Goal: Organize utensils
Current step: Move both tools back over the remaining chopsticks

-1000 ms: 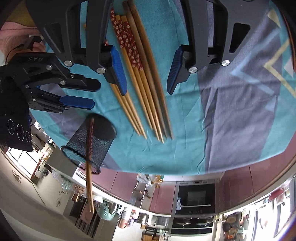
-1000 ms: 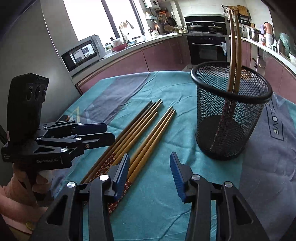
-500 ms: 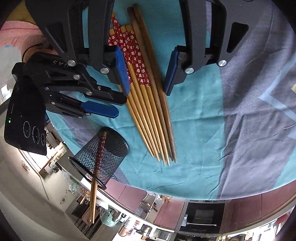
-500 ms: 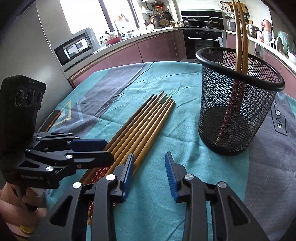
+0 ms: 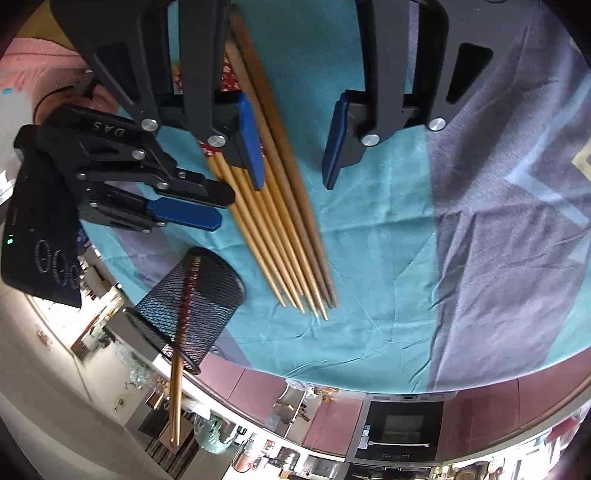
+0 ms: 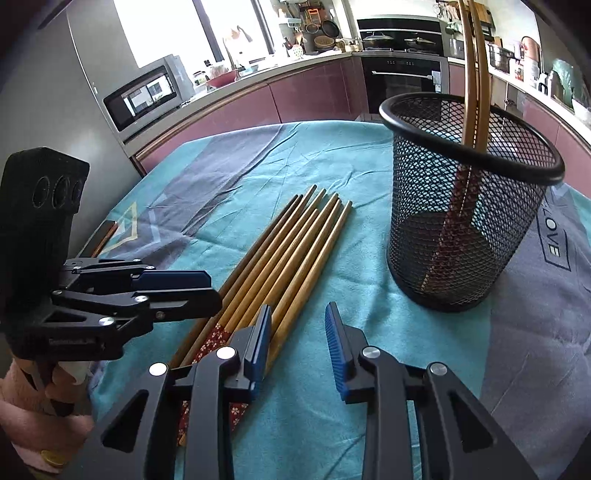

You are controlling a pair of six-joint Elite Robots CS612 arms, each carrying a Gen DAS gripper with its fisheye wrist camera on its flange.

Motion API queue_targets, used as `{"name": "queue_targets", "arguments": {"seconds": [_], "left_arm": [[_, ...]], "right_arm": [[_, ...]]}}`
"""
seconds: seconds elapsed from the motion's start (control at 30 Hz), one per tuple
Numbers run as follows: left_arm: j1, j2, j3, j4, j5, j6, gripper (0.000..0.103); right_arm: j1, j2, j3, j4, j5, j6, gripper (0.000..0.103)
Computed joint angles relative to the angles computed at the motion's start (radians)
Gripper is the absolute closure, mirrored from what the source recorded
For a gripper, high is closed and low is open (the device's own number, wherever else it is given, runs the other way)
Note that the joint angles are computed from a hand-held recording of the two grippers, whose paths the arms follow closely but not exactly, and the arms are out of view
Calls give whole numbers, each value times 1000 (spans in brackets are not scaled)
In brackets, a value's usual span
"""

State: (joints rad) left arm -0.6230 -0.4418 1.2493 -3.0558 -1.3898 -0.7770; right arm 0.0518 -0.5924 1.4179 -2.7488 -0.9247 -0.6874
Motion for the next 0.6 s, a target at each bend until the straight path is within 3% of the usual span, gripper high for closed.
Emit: {"name": "queue_targets", "arguments": {"seconds": [0.4, 0.6], "left_arm": [[-1, -7, -23, 109, 48, 62, 82], [4, -4, -34, 130, 47, 66, 78]], "right_arm": [[3, -1, -2, -13, -43, 3, 76], [14, 7, -10, -45, -72, 9, 77]]}}
